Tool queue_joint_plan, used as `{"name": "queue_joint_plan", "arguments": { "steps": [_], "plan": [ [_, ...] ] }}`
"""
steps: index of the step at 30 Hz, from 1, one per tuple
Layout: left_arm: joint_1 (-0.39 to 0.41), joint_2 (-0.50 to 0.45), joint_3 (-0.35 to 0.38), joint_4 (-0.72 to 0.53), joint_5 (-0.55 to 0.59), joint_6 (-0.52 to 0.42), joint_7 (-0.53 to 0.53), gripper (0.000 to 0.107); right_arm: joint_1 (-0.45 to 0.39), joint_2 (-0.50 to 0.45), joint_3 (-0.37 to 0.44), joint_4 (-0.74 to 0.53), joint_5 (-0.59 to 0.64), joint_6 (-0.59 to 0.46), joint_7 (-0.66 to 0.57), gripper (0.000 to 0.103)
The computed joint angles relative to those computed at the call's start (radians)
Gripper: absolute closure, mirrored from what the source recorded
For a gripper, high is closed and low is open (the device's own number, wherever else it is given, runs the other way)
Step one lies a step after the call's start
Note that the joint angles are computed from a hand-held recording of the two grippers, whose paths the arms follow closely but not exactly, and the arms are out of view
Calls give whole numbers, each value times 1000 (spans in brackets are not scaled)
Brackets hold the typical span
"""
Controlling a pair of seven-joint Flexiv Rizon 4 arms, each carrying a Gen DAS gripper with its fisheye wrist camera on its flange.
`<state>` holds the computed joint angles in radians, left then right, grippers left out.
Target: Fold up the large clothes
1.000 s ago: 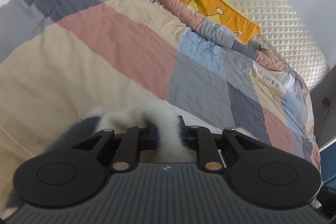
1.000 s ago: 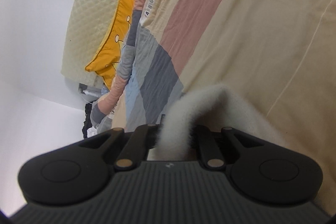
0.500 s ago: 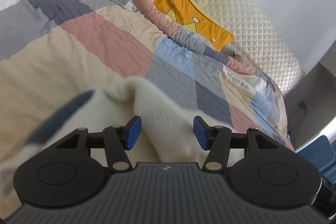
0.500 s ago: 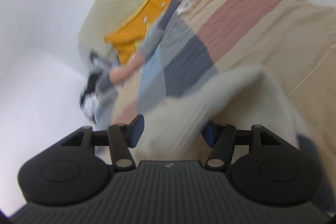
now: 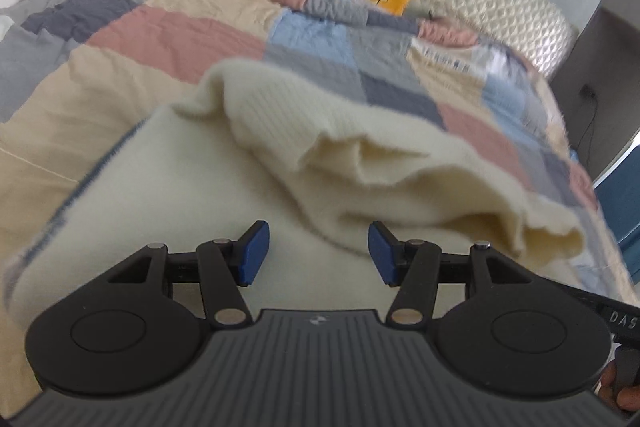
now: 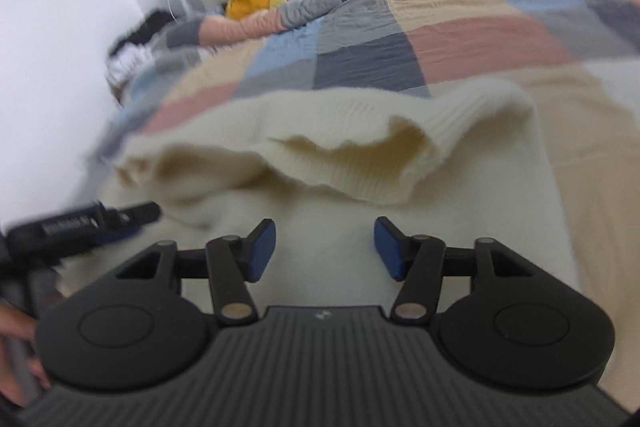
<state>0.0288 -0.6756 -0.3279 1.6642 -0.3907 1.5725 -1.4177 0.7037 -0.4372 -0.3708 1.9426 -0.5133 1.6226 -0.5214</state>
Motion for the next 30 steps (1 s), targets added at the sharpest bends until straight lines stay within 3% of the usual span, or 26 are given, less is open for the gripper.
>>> {"name": "queue_joint_plan", "arguments": {
  "steps": [2, 3, 6, 11, 17, 22, 23, 30],
  "plan": [
    [-33, -19, 45, -41, 3, -31, -13, 46, 92, -17, -131, 0, -62, -44, 57, 47],
    [-51, -29, 71, -63, 9, -43, -18, 46, 110, -29, -159, -11, -61, -69, 76, 48],
    [-112, -64, 162, -138, 24, -88, -57, 46, 51, -59, -120, -58, -57, -104, 119, 54],
    [-144, -145, 215, -294, 44, -151, -94, 46, -36, -107, -75, -127, -84, -83, 157, 58],
    [-122, -237, 180, -434, 40, -174, -85, 43, -47, -180, -124, -197, -32, 13, 172, 57],
    [-101, -287, 127, -470, 31, -80, -65, 43, 69, -262, -304, -210, 79, 73, 195, 57],
    [-97, -294, 118, -475, 30, -66, -60, 43, 66, -272, -309, -212, 90, 96, 199, 57],
    [-96, -322, 98, -486, 50, 29, -40, 42, -91, -282, -90, -297, 133, -28, 92, 57]
  ]
}}
